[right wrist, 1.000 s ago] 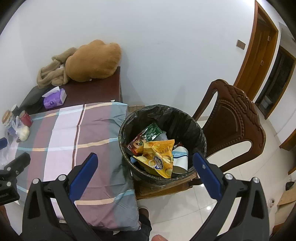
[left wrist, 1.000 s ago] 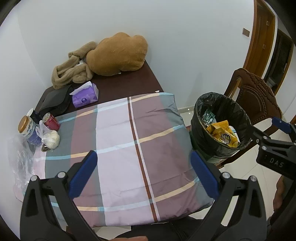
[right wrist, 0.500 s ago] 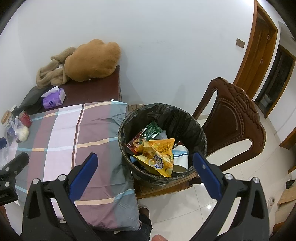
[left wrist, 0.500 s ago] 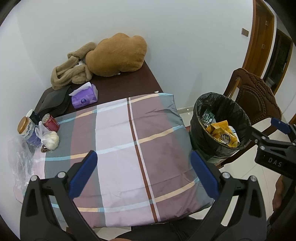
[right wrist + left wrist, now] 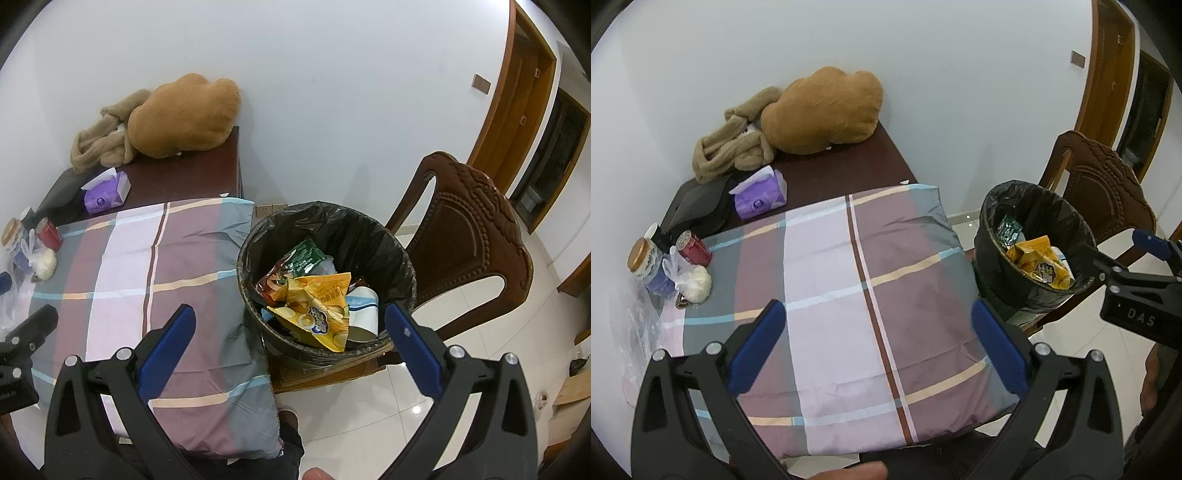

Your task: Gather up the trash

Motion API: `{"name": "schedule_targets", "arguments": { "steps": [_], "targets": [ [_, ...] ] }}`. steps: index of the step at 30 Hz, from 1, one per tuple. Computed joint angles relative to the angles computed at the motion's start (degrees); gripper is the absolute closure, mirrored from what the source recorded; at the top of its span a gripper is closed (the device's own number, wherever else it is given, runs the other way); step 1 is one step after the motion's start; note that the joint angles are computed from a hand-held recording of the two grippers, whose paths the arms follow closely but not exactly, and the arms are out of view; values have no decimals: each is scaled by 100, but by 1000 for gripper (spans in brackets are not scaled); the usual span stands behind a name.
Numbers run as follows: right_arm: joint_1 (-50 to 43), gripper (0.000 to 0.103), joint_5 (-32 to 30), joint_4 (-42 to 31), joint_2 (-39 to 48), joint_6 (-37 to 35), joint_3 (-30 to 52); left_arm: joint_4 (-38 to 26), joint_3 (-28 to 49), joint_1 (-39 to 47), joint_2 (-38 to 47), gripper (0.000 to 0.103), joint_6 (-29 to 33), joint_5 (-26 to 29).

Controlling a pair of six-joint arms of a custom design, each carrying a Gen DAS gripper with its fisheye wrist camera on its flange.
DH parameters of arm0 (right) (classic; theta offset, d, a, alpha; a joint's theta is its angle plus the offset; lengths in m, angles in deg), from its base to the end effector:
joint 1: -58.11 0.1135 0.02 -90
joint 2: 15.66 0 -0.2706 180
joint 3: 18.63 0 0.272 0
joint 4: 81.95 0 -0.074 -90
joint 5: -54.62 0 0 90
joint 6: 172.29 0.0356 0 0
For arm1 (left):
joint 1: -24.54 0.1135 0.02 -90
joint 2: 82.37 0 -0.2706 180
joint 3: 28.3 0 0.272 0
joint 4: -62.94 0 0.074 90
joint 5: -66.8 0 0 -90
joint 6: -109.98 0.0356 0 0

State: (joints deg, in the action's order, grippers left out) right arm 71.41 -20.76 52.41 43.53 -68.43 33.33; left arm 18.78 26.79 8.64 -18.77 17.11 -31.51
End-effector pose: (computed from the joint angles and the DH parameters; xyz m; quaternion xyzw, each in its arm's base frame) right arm 0.2130 0.0411 0.2252 0.0451 0.9400 -0.0431 0.3353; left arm 0.2273 -0.0594 0.2288 0.0842 0.9414 0.0157 0.3261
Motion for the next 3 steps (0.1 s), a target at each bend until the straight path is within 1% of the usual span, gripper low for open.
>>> {"name": "schedule_targets", "arguments": {
  "steps": [3],
  "targets": [
    [-2,3,-1,0,5,-4,4,6,14,95,75,3,13,52]
  ]
}}
